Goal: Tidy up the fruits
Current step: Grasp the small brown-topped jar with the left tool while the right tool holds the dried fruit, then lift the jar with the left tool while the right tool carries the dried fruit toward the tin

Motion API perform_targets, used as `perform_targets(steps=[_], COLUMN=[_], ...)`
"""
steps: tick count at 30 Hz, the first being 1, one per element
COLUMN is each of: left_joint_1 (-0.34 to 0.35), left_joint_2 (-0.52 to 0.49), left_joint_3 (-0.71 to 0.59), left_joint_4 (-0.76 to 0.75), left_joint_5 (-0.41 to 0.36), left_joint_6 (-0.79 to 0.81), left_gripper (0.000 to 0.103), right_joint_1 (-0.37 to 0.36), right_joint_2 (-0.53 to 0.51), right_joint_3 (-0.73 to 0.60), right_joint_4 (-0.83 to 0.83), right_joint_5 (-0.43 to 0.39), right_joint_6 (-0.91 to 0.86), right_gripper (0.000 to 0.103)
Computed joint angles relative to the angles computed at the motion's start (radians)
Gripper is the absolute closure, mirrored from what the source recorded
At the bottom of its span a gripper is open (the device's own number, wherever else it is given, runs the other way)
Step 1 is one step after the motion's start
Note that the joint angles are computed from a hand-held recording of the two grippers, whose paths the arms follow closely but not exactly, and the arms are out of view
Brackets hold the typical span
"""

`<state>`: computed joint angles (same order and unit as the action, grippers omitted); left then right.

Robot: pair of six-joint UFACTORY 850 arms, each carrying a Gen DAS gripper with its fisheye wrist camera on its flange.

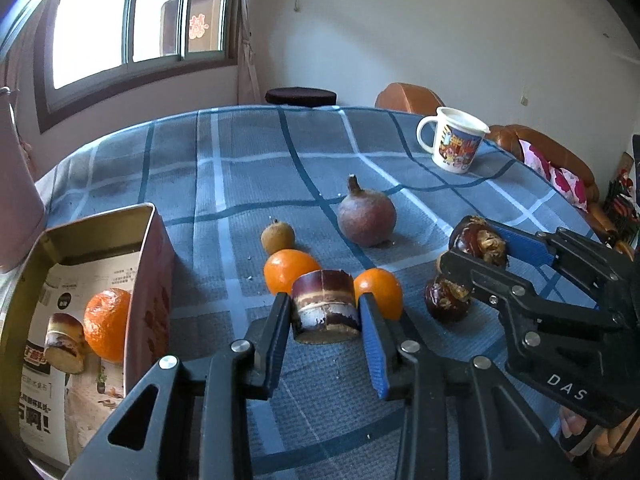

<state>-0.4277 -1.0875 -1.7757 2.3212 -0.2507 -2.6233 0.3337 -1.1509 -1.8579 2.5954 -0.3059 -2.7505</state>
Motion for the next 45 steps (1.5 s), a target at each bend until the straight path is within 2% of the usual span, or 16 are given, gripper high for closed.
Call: perform_targets(steps=[5, 45], left_joint_1=[-0.004, -0.050], left_joint_2=[0.020, 0.067], left_joint_3=[0.037, 0.140], left_joint_4=[0.082, 0.056], left_joint_5=[-0.054, -0.304], left_joint_6=[-0.085, -0.050], left_gripper=[0.066, 0.066], right_joint_1=[-0.004, -0.018], right_joint_2=[0.014, 0.076], right_joint_3=[0.030, 0.168], right_joint_4=[0.005, 0.118], right_joint_5=[-0.049, -0.269], right_joint_6=[-0.013, -0.136], right_gripper=[0.056, 0.056])
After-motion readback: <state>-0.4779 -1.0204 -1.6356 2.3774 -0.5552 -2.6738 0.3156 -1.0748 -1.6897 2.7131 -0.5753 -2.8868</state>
